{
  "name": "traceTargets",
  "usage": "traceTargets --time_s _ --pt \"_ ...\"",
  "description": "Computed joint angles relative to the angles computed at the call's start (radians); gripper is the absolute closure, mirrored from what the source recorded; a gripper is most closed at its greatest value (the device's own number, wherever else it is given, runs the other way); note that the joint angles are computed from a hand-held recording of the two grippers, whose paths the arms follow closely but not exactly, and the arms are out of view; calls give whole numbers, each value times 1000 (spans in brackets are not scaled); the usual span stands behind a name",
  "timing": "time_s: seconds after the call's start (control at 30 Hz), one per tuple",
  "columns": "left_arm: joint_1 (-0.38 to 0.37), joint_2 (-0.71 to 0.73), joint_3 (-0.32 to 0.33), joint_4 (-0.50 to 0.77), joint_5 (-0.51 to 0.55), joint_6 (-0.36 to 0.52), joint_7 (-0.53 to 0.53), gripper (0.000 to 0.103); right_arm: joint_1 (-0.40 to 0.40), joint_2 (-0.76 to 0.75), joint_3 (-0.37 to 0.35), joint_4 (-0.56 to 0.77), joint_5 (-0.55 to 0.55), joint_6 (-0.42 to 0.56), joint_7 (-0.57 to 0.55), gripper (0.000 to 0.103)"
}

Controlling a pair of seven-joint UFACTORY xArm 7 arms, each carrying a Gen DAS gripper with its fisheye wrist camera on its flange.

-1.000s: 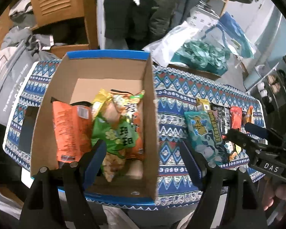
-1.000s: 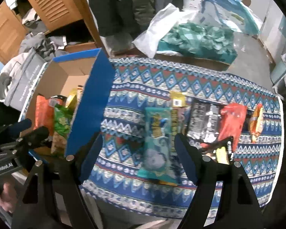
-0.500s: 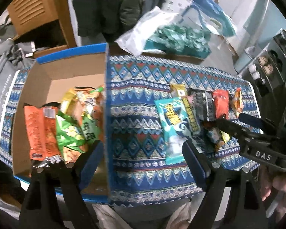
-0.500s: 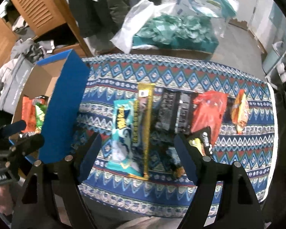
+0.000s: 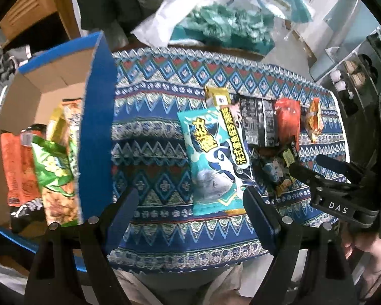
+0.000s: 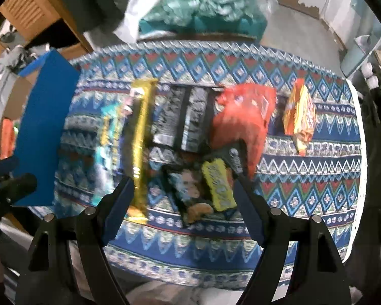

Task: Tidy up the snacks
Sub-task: 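Move both tools over the snack row on the tablecloth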

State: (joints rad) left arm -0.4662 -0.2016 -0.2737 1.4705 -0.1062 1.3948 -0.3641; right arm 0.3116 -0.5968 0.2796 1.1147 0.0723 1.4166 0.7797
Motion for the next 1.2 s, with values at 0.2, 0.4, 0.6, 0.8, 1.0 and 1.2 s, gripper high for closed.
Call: traceTargets --time_s 0.2,0.4,0.6,0.8,1.0,1.2 --pt "-14 62 -6 10 -20 3 -41 17 0 -28 -40 -92 31 -9 -33 24" --pt "-32 112 -4 11 -27 -19 -78 17 -1 -38 -61 -171 51 -54 -86 24" --pt "-42 147 2 8 -35 -22 -112 17 -2 -40 -63 -211 55 -92 -118 24" --pt "-48 174 7 8 -46 -35 -148 17 3 3 -36 -209 26 -117 -128 20" --pt "-60 198 4 13 -33 -43 -170 17 31 90 22 -174 -49 -129 -101 16" --pt "-71 221 4 15 -36 -52 -187 15 62 115 35 -174 -84 -146 -56 14"
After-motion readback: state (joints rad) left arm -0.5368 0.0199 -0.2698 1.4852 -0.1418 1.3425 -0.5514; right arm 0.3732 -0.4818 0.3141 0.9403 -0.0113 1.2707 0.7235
